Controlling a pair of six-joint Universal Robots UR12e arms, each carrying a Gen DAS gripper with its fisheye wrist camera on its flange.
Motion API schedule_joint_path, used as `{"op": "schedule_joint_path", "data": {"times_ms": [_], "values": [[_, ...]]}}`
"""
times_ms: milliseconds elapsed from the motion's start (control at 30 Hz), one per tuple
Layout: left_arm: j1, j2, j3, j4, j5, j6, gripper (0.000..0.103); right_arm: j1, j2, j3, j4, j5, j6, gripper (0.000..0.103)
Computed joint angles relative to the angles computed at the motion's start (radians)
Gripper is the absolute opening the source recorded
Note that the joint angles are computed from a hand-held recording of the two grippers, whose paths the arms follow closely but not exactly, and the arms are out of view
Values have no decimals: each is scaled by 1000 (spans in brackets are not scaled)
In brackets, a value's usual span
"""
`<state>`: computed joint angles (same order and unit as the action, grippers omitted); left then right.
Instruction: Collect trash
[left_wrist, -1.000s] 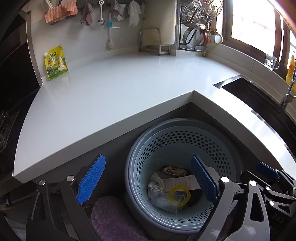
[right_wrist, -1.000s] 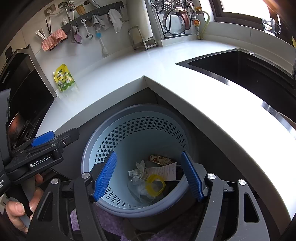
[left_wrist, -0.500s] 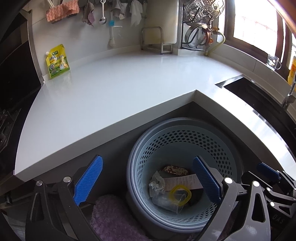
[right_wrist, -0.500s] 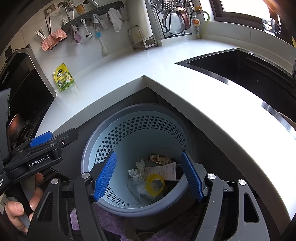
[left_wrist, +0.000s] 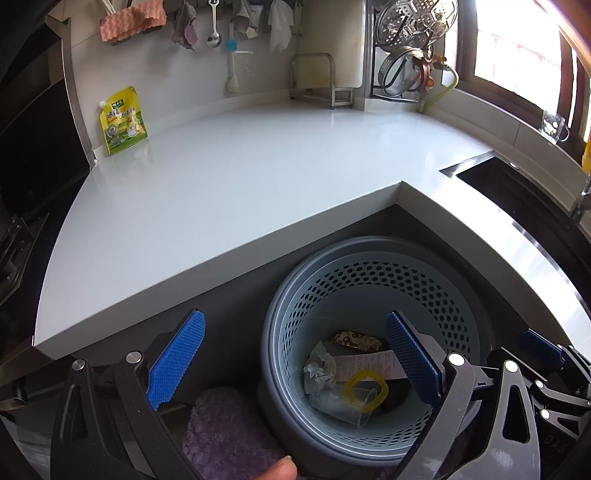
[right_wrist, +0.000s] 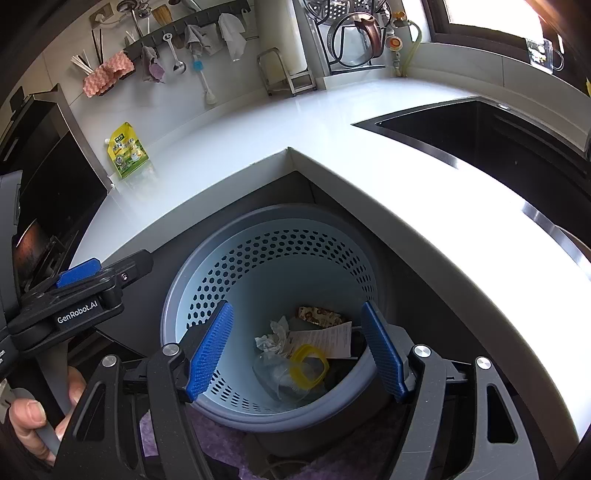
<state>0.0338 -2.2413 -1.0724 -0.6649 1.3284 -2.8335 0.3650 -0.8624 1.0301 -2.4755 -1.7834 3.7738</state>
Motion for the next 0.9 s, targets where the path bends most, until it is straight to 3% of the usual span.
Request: {"op": "schedule_joint_path", "data": {"times_ms": [900], "values": [[-1, 1, -3, -8, 2, -3, 96, -1, 3, 1, -4, 8, 0, 69]]}}
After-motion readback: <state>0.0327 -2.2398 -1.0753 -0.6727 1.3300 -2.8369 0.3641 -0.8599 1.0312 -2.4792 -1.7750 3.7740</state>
